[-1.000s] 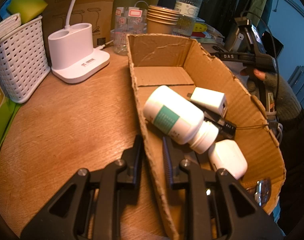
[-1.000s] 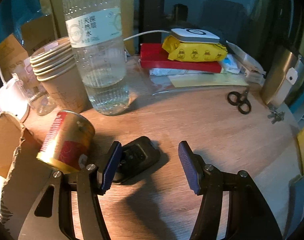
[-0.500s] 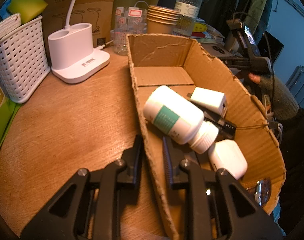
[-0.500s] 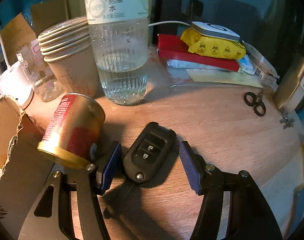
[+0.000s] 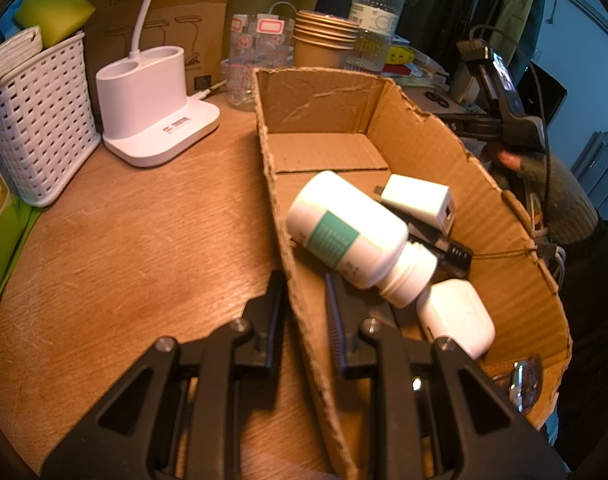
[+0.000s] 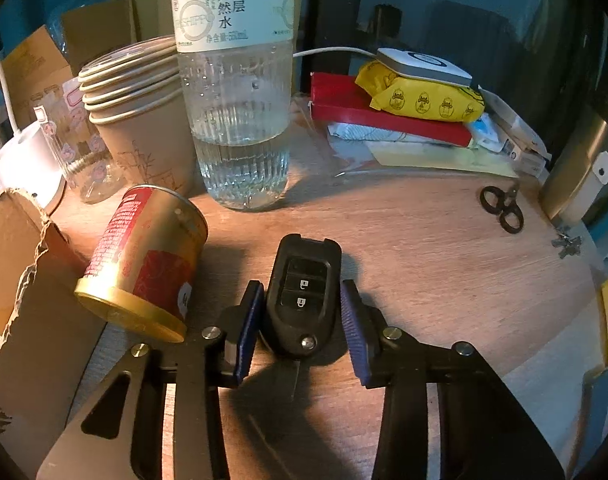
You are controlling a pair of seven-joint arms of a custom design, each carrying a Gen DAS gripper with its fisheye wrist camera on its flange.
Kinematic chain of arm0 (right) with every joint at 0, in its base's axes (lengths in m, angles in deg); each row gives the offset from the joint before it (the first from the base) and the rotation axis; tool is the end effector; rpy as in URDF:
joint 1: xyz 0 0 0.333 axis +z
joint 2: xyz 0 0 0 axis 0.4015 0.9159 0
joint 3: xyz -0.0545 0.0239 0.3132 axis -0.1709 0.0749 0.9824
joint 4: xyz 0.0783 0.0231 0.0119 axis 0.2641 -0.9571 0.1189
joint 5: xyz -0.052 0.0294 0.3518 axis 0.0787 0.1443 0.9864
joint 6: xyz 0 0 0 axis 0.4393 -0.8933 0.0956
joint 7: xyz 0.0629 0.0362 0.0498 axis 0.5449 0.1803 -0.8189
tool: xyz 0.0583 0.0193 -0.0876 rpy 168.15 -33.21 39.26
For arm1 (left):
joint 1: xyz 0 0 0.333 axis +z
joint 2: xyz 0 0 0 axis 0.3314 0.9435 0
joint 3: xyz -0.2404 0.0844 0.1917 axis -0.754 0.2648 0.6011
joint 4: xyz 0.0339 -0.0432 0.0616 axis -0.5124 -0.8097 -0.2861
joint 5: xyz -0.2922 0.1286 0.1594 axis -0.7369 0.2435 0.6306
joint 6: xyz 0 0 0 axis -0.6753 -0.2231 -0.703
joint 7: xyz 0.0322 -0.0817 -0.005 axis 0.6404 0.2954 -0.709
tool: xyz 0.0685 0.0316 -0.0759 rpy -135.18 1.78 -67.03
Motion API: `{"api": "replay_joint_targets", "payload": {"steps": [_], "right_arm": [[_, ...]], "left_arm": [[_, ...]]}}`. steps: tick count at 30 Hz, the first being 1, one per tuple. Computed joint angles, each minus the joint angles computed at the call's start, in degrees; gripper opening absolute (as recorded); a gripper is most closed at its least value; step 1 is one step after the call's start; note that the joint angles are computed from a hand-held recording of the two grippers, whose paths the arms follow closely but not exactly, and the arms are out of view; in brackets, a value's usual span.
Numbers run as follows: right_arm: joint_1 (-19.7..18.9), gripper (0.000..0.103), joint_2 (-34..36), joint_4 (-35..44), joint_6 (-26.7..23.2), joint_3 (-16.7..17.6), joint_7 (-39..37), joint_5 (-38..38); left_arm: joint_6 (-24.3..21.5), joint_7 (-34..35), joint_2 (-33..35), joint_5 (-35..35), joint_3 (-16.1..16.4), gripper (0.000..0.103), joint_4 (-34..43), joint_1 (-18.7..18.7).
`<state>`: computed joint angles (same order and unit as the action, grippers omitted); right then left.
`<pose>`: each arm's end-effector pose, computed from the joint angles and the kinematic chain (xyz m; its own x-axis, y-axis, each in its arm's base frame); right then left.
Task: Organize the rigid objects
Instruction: 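Lift the car key with the right gripper and carry it over the box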
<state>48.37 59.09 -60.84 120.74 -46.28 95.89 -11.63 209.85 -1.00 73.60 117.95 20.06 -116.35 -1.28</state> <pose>0.7153 0.2645 0.3321 0.3754 -0.9190 0.1203 -0.6906 -0.3639 -0.6250 0.4984 -0.2830 0.3250 -0.1005 -0.9782 0.1819 -0.7841 -0.0347 -0.6197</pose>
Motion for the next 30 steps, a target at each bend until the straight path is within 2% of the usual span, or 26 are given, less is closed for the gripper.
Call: {"api": "replay_joint_targets", "payload": {"steps": [8, 13, 23, 30], "right_arm": [[-0.7, 0.04, -4.4, -7.2, 5.1, 1.4, -1.1, 2.1], [-2.4, 0.04, -8.3, -13.2, 8.8, 4.4, -3.7, 5.2], [0.7, 0.039, -14.7, -22.2, 15.0, 2.9, -5.9, 7.1], [2.7, 0.037, -17.4, -25.5, 18.0, 2.2, -7.5, 8.1]], "left_arm": [[0.0, 0.0, 0.0, 0.0, 0.1, 0.022, 0.0, -0.1], [0.0, 0.0, 0.0, 0.0, 0.1, 0.022, 0.0, -0.1], [0.0, 0.0, 0.0, 0.0, 0.1, 0.022, 0.0, -0.1], [0.0, -0.1, 0.0, 0.0, 0.1, 0.022, 0.0, -0.1]]}}
